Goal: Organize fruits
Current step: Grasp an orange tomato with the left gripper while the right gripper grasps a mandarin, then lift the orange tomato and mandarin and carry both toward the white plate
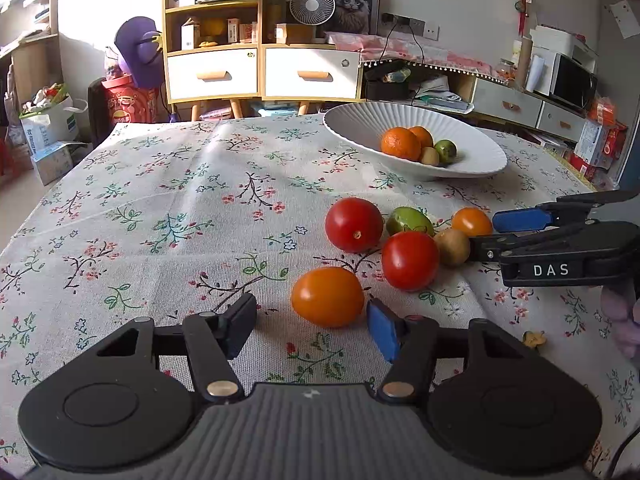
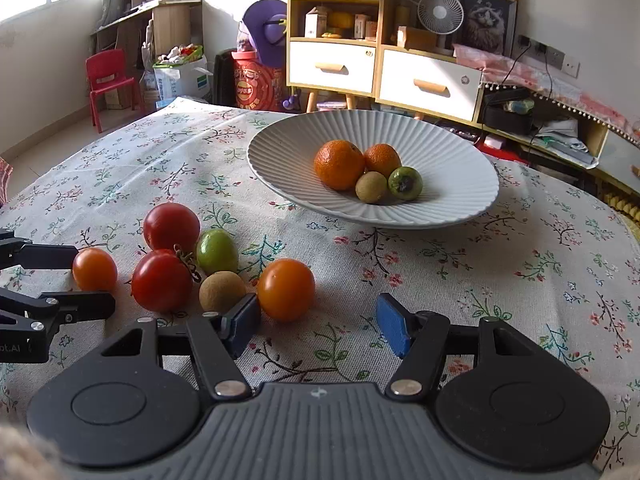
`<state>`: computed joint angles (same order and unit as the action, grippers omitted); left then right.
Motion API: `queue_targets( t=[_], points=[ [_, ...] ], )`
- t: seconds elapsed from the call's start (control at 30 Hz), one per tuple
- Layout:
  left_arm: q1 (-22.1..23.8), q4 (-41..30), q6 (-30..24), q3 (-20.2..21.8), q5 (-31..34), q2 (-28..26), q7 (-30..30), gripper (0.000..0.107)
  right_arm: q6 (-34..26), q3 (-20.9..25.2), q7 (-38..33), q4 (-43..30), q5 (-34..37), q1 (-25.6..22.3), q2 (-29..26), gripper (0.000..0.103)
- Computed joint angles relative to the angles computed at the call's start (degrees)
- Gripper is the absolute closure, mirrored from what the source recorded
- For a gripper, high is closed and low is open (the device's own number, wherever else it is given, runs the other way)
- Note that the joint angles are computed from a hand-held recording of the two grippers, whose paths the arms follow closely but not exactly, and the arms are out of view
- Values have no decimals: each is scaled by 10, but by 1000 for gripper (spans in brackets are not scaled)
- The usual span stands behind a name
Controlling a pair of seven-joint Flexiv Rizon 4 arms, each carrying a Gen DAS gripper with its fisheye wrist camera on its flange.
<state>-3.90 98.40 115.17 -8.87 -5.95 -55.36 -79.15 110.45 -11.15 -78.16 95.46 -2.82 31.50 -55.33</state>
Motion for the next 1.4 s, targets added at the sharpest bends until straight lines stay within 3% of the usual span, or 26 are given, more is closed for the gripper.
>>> queue_targets(
  t=[0.17, 0.27, 0.37, 1.0, 1.17, 1.3, 1.4],
  points=[
    [16, -4, -13, -22, 15, 1, 0, 73, 2, 23, -12, -1, -22, -16, 4, 66],
    [19, -5, -19, -27, 17, 2, -4, 75, 1, 43, -17, -2, -38, -32, 7, 76],
    [20, -5, -22, -28, 17, 3, -6, 75, -1, 66, -18, -3, -55, -51, 8, 77],
    [11, -12, -65, -29, -9, 41, -23, 76, -21, 106, 21, 21, -75, -83, 48, 77],
    [1, -40, -120, -22, -25, 51, -14, 76, -39, 115, 57, -1, -70, -96, 50, 77],
    [-3, -71, -139, -24, -35, 41, -4, 76, -17, 69, 63, -16, -58, -70, 45, 77],
    [-2, -93, -154, -27, -45, 33, 0, 76, -13, 77, 71, -32, -56, -85, 41, 77]
  ],
)
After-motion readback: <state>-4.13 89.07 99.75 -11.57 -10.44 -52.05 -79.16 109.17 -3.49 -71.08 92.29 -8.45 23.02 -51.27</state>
